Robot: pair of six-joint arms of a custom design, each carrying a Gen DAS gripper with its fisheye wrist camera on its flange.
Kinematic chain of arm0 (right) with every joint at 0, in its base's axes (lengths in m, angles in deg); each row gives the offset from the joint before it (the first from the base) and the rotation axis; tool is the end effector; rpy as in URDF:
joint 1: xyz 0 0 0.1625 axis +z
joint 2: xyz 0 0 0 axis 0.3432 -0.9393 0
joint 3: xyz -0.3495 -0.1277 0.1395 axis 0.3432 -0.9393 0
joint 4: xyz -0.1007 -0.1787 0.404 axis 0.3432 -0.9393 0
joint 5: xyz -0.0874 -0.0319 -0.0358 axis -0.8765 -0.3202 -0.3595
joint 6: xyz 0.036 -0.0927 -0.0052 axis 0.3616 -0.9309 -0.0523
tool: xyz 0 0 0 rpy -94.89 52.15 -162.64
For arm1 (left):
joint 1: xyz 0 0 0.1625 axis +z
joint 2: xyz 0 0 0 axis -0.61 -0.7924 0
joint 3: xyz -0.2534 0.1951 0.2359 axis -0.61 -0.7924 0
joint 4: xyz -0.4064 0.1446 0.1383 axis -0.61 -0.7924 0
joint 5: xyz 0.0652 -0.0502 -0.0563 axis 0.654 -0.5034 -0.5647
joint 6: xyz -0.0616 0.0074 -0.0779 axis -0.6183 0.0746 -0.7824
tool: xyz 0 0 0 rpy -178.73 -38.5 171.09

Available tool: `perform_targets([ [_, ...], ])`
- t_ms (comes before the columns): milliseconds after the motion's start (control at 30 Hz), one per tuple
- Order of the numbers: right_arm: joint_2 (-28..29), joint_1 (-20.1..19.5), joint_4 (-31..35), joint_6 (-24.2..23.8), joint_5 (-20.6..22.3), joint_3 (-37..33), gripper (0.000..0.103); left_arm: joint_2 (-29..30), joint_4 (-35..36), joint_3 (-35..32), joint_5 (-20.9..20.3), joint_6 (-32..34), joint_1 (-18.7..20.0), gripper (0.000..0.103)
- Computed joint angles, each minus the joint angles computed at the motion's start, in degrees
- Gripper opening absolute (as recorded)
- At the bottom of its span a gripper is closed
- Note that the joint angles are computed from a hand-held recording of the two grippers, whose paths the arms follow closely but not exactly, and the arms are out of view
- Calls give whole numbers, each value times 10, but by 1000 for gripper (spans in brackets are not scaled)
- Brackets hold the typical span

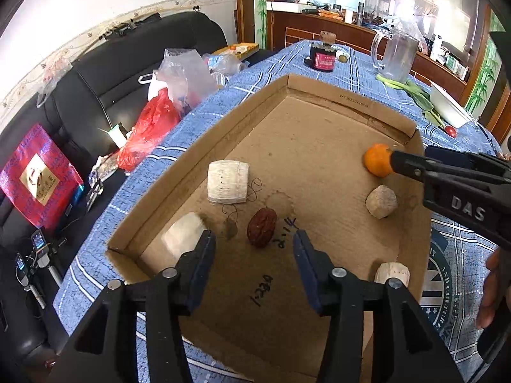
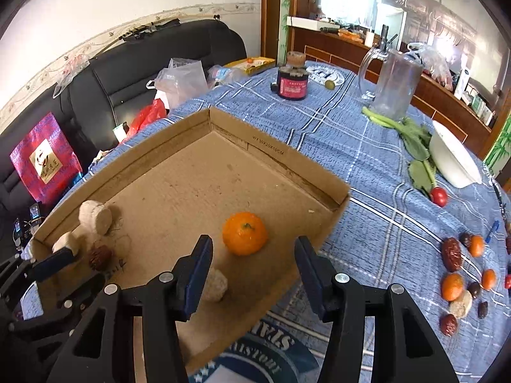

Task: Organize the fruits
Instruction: 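Move both open grippers back toward the fruit on the tablecloth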

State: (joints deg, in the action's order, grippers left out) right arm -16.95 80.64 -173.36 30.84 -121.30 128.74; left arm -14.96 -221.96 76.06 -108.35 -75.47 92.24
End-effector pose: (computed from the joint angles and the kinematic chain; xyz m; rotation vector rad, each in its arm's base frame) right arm 0.2171 -0.7340 0.1121 0.5247 -2.3057 0.7471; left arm -0.2194 -0.6773 0.1491 0.3749 2.2532 -0.7107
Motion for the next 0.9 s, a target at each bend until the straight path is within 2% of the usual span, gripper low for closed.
perform_targets([
  [133,-31,2,-23,2,4,43,58,-3,-18,11,11,3,-10,60],
  [300,-73,-2,-63,8,-2,105,58,0,-31,16,14,6,-24,63],
  [400,-104,-8,-78,22,-4,148,59,7,-48,19,11,16,-36,70],
  [533,-144,-18,-102,41,-18,204,60,21,-56,13,-6,30,-51,72],
  [667,-187,-30,-138,63,-32,261,69,42,-66,4,-22,49,-69,77],
  [833,-230,-45,-214,61,-65,320,69,69,-58,-14,-44,61,-86,78],
  [900,-254,-56,-224,71,-69,339,69,81,-52,-22,-52,59,-92,78],
])
